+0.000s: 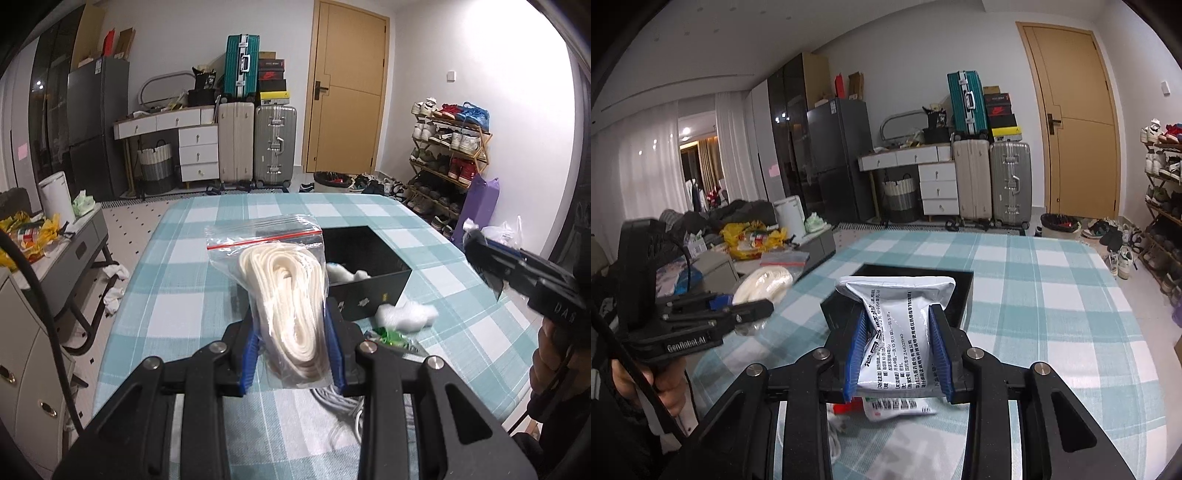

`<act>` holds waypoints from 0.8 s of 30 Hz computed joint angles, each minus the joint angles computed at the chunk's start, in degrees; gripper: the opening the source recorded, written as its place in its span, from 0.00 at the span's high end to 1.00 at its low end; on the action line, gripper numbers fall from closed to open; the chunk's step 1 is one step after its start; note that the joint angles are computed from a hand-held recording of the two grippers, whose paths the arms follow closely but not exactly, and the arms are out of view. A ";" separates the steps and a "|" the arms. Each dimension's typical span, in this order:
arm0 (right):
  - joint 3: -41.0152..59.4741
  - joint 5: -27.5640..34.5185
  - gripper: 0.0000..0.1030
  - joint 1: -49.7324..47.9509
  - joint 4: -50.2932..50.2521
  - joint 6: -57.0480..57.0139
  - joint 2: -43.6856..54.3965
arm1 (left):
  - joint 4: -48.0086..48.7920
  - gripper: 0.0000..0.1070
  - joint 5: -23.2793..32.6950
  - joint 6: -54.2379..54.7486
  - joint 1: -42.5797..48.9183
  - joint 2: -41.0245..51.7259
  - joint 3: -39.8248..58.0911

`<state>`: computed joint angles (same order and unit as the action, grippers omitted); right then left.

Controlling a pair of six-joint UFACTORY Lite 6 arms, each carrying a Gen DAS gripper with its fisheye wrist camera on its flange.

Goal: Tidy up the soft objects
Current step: 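Carry the rope bag and the packet over the black box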

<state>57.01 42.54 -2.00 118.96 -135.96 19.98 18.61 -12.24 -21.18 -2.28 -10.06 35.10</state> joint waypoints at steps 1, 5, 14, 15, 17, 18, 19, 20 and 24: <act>0.42 0.14 0.68 -0.16 -0.09 0.82 -0.29 | 0.73 0.72 0.13 -0.55 0.08 0.12 0.36; 3.03 0.00 0.68 -0.52 -2.14 4.58 -0.36 | 0.79 0.72 0.44 -0.52 0.12 0.92 2.11; 8.98 -0.89 0.68 0.13 -3.39 8.60 1.86 | -0.63 0.72 0.10 1.45 0.05 5.72 7.59; 9.66 -1.15 0.68 0.32 -3.29 9.02 2.26 | 0.73 0.72 0.06 0.00 0.16 6.60 8.42; 11.65 -1.94 0.68 0.72 -4.71 10.82 3.54 | 1.65 0.72 0.20 -0.83 0.22 8.92 10.54; 12.65 -2.51 0.68 1.07 -5.17 11.29 4.31 | 1.18 0.72 0.26 -0.33 0.13 9.85 11.31; 13.90 -2.87 0.68 1.30 -5.90 12.08 5.32 | 1.51 0.72 0.37 -0.61 0.13 10.79 12.16; 15.40 -3.16 0.68 1.44 -7.15 13.36 6.48 | 1.71 0.72 0.48 -0.84 0.03 11.70 12.98; 20.95 -4.83 0.68 2.38 -9.95 16.38 11.12 | 0.28 0.72 0.61 0.50 -0.78 15.00 15.36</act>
<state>77.96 37.71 0.38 109.01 -119.59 31.09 18.89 -11.63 -20.68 -3.06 4.94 50.46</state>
